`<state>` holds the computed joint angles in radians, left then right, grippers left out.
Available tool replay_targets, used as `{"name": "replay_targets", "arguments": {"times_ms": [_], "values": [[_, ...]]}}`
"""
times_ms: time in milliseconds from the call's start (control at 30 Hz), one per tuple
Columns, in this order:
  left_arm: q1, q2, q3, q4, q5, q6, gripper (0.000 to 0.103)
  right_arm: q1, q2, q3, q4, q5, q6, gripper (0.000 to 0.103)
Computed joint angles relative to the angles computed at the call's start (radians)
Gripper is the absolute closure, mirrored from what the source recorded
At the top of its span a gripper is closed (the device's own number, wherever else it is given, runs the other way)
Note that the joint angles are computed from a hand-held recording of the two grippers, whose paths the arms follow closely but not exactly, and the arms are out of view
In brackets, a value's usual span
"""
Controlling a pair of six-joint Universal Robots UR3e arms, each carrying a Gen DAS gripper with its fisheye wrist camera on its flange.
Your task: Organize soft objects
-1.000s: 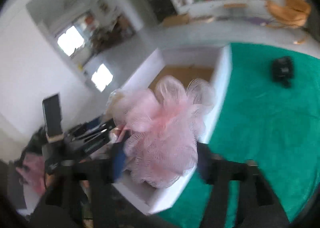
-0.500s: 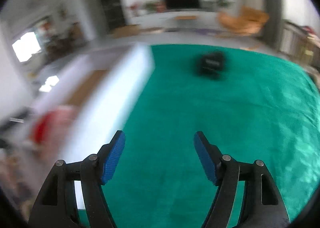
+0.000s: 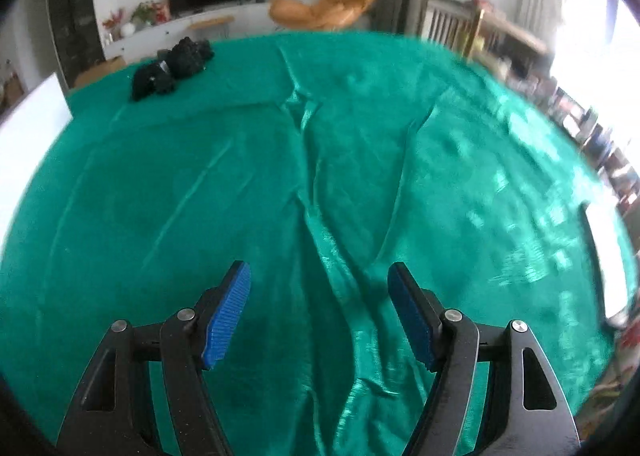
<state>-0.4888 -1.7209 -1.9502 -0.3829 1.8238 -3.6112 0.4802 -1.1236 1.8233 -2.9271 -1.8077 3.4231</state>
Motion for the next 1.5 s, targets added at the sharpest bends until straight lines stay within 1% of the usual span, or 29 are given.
{"name": "replay_targets", "arguments": {"times_ms": [33, 67, 133, 167, 267, 300, 333, 367, 400, 433, 533, 633, 700, 1500], "values": [[0.012, -0.040, 0.004, 0.030, 0.011, 0.006, 0.005, -0.009, -0.008, -0.003, 0.006, 0.029, 0.007, 0.029], [0.041, -0.082, 0.026, 0.050, 0.011, 0.023, 0.005, -0.009, 0.009, -0.048, 0.038, 0.038, 0.007, 0.029], [0.081, -0.155, 0.055, 0.089, 0.009, 0.035, 0.005, -0.003, 0.066, -0.169, 0.142, 0.033, -0.021, 0.029], [0.109, -0.165, 0.060, 0.085, 0.003, 0.042, 0.005, 0.006, 0.101, -0.240, 0.198, 0.027, -0.034, 0.029], [0.164, -0.235, 0.081, 0.096, -0.027, 0.027, 0.006, 0.007, 0.185, -0.347, 0.202, 0.005, -0.067, 0.029], [0.155, -0.251, 0.083, 0.121, 0.008, 0.029, 0.005, 0.000, 0.204, -0.364, 0.196, 0.006, -0.074, 0.028], [0.154, -0.279, 0.111, 0.108, 0.015, 0.030, 0.005, -0.001, 0.220, -0.377, 0.182, 0.002, -0.070, 0.025], [0.148, -0.284, 0.123, 0.089, 0.027, 0.031, 0.005, 0.000, 0.225, -0.369, 0.161, -0.008, -0.064, 0.021], [0.148, -0.303, 0.143, 0.079, 0.033, 0.040, 0.003, 0.004, 0.225, -0.350, 0.132, -0.021, -0.057, 0.019], [0.153, -0.314, 0.154, 0.076, 0.026, 0.051, 0.000, -0.002, 0.219, -0.336, 0.124, -0.012, -0.047, 0.018], [0.156, -0.320, 0.163, 0.071, 0.022, 0.055, 0.000, -0.032, 0.196, -0.290, 0.095, 0.048, -0.026, 0.017], [0.153, -0.324, 0.170, 0.068, 0.024, 0.053, 0.000, -0.023, 0.203, -0.307, 0.112, 0.027, -0.029, 0.016], [0.153, -0.324, 0.171, 0.068, 0.025, 0.053, 0.000, -0.030, 0.198, -0.297, 0.105, 0.038, -0.027, 0.015], [0.149, -0.311, 0.159, 0.064, 0.028, 0.050, 0.000, -0.025, 0.198, -0.298, 0.107, 0.032, -0.026, 0.015]]}}
